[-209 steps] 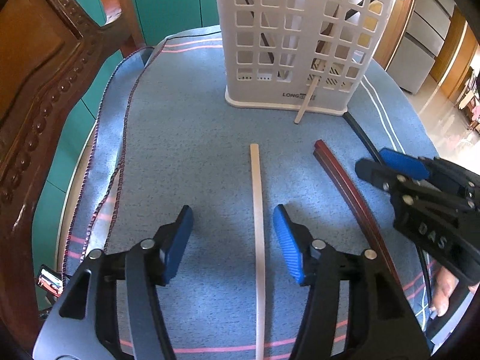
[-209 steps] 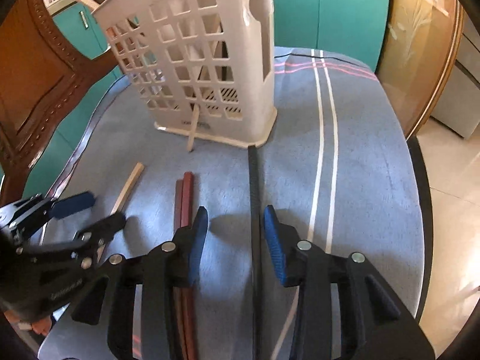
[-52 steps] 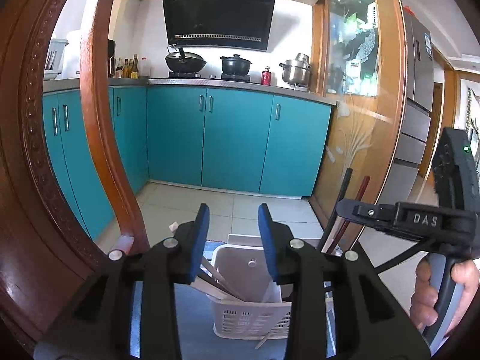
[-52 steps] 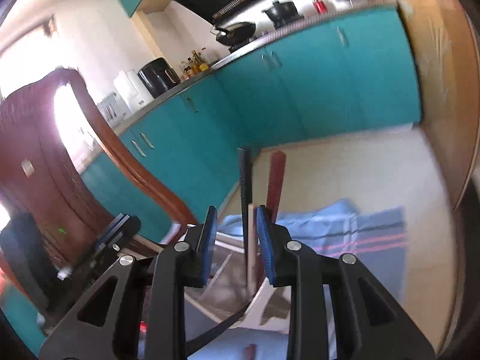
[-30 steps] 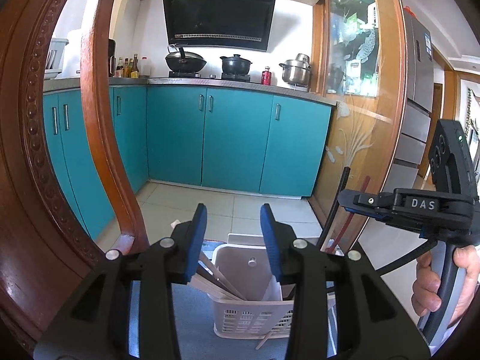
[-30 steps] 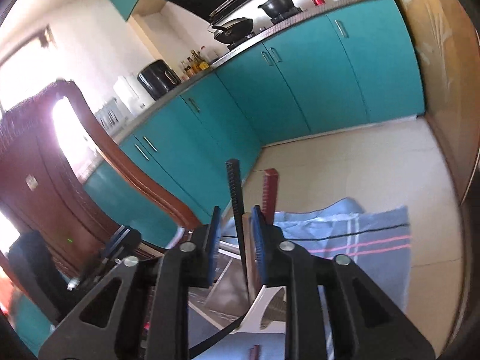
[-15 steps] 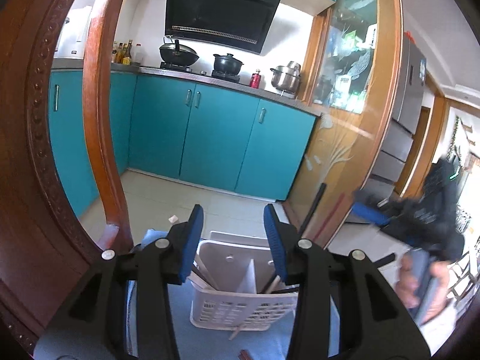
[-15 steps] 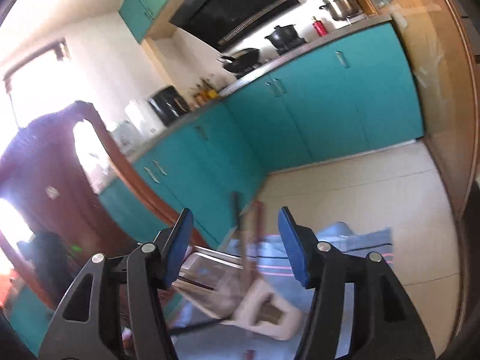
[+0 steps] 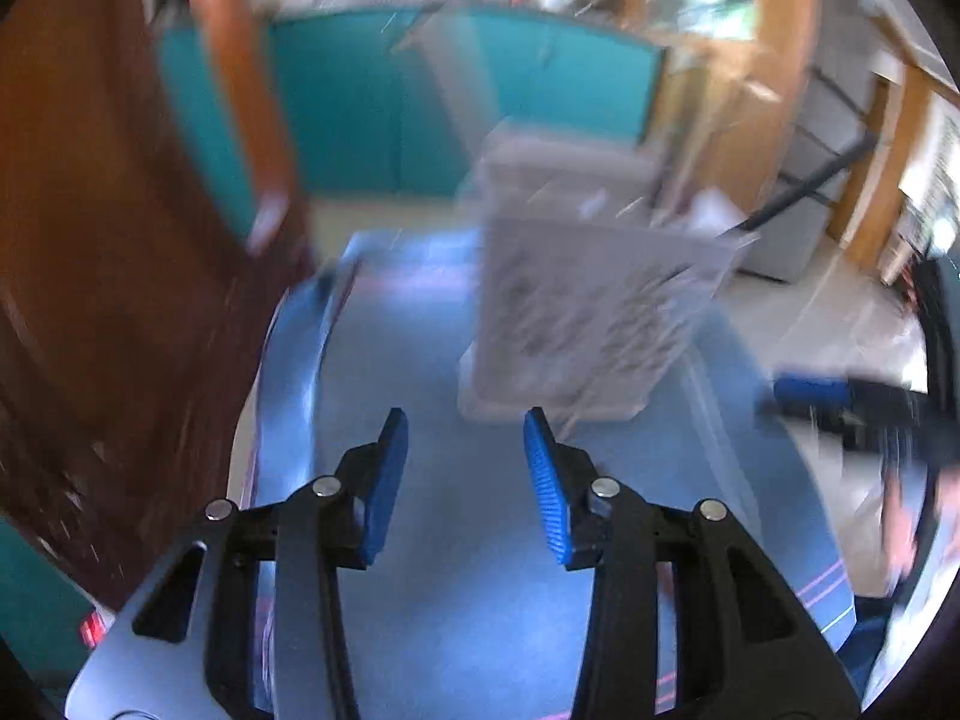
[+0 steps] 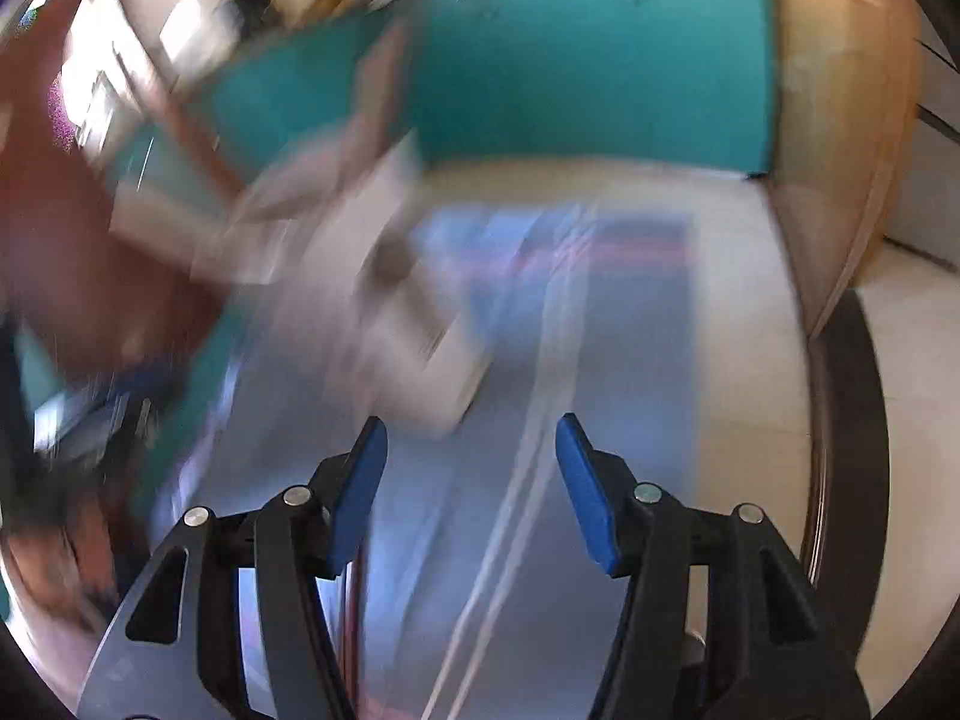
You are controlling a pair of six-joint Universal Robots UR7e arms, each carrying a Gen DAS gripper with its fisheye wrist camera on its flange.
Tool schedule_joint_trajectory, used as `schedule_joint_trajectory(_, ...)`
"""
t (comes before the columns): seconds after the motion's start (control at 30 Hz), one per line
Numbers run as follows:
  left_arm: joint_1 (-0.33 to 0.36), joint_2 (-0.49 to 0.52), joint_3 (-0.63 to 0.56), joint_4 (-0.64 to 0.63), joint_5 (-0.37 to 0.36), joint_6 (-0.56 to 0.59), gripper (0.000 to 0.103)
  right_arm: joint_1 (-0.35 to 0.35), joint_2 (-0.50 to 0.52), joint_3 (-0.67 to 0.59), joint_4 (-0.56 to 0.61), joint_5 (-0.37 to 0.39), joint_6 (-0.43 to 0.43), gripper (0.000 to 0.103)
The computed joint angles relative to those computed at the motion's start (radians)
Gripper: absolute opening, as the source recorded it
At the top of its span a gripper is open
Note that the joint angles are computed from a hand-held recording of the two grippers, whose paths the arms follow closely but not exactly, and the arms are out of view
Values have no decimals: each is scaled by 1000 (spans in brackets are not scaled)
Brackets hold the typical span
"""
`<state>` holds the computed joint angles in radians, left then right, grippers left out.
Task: Organize utensils
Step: 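Grasp a dark red chopstick with the right tool while the left tool returns to the cloth, then grasp the last dark brown chopstick with the left tool while the right tool holds the red one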
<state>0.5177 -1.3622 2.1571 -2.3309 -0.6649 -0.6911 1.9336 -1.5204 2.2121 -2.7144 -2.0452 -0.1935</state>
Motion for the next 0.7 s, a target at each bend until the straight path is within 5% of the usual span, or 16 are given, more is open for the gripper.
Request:
schedule_joint_trajectory(0.13,23,-14,8,68,4,-67,41,82,113,51,18,-85,-29,55)
schedule_joint_trajectory(0.2,26,-6,10,77,-7,-58,41,120,179,53,8,-193,-20,51)
schedule_joint_trajectory(0.3,36,19,2,97,-22,-46,42,132,228,54,-16,-231,11,14)
schedule_joint_trajectory(0.47,66,44,-13,103,-47,-46,42,66,178,54,12,-43,82,12)
schedule_joint_trajectory(0.63,65,40,-1,62,-58,-34,47,-86,42,81,5,334,166,13)
schedule_joint_trajectory(0.7,61,43,-4,67,-61,-36,48,-113,29,74,27,345,177,13)
